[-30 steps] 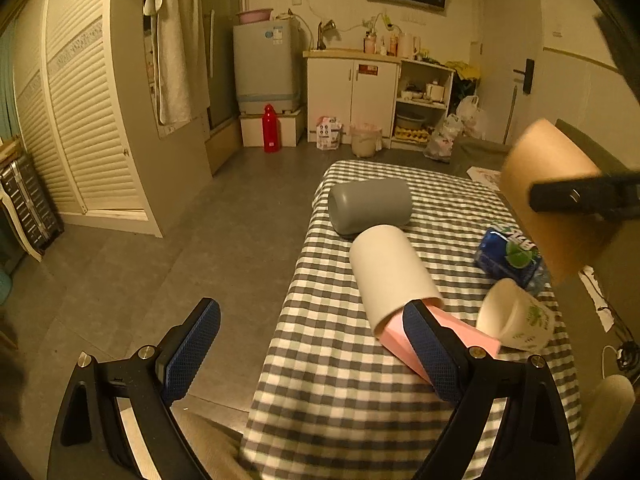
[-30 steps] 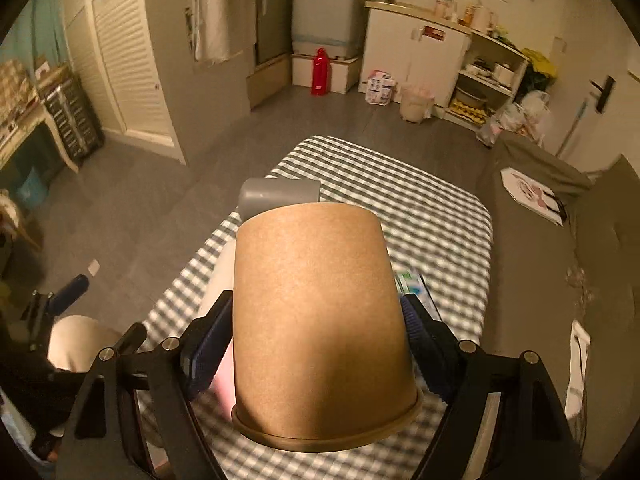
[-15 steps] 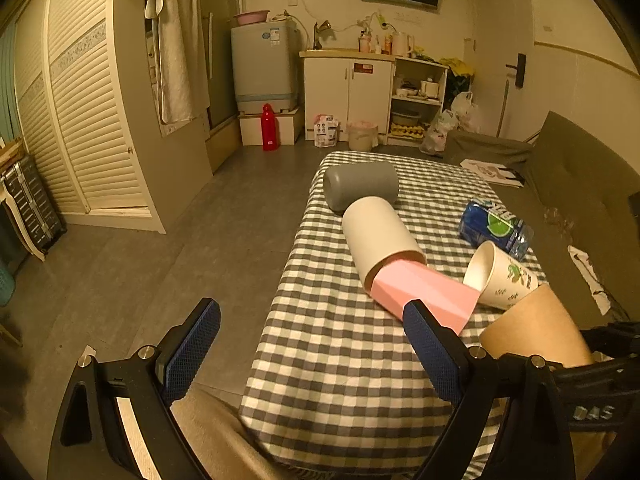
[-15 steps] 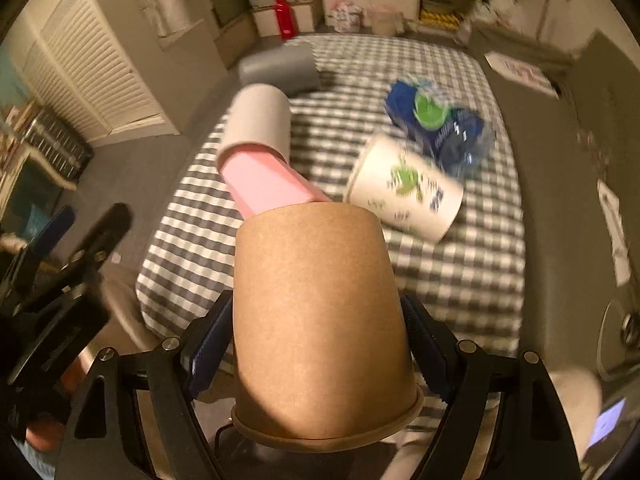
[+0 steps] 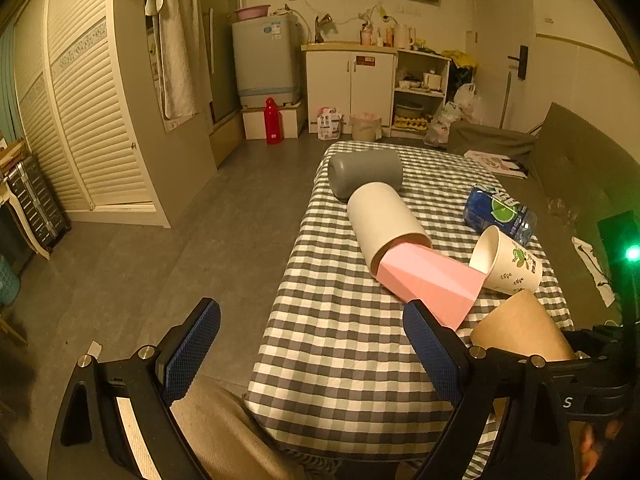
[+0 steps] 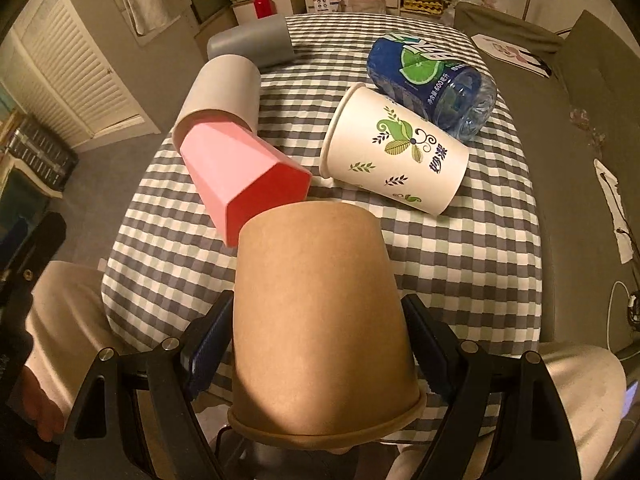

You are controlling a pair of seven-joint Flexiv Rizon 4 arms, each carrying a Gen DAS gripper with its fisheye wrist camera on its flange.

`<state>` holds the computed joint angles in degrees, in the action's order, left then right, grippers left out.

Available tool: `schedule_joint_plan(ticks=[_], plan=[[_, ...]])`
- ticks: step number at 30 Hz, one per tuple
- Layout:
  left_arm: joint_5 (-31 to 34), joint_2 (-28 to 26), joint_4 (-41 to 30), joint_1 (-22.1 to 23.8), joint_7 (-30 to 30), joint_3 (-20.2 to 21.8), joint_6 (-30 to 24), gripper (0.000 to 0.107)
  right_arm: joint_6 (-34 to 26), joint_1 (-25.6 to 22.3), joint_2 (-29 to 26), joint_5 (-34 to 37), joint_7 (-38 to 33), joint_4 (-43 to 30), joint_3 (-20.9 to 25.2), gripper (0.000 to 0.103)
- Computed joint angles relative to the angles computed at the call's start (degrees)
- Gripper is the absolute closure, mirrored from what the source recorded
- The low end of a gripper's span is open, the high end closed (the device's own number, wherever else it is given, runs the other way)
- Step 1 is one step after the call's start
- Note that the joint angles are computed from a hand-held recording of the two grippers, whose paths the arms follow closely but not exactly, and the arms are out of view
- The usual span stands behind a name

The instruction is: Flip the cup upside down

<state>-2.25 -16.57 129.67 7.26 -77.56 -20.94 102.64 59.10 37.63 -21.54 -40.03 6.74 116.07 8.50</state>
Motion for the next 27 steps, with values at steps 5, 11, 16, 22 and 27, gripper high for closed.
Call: schedule_joint_plan(ticks=[5,11,16,22,27], plan=[[-0.8,0.7,-0.3,-3.6,0.8,2.8,-2.0,0.012,0.4,0.1,3.5,-4.4,3.6,3.0,-0.8,0.014],[-4.6,1.8,-1.2,-9.5,3.3,6.2,-7.7,0.012,-5.9,-2.1,9.9,-8.8,4.8,6.1,1.4,0.013],[-9.2,2.9,-1.6,-11.2,7.4,3.3,-11.3,0.012,-15.3,-3.7,13.9,-8.2,1.3,7.8,4.4,0.013],[-14.2,1.7,-7.4,-18.1,8.9,5.8,-22.1,0.012,-13.2,-7.6,18.4,-8.4,3.8,13.8,5.7,0.013],[-17.0,-1.5,-13.7,-22.5,6.5,8.5,-34.0,0.012,-10.1,-10.0,20.2,-8.3,6.9,18.0,6.2,0.013]])
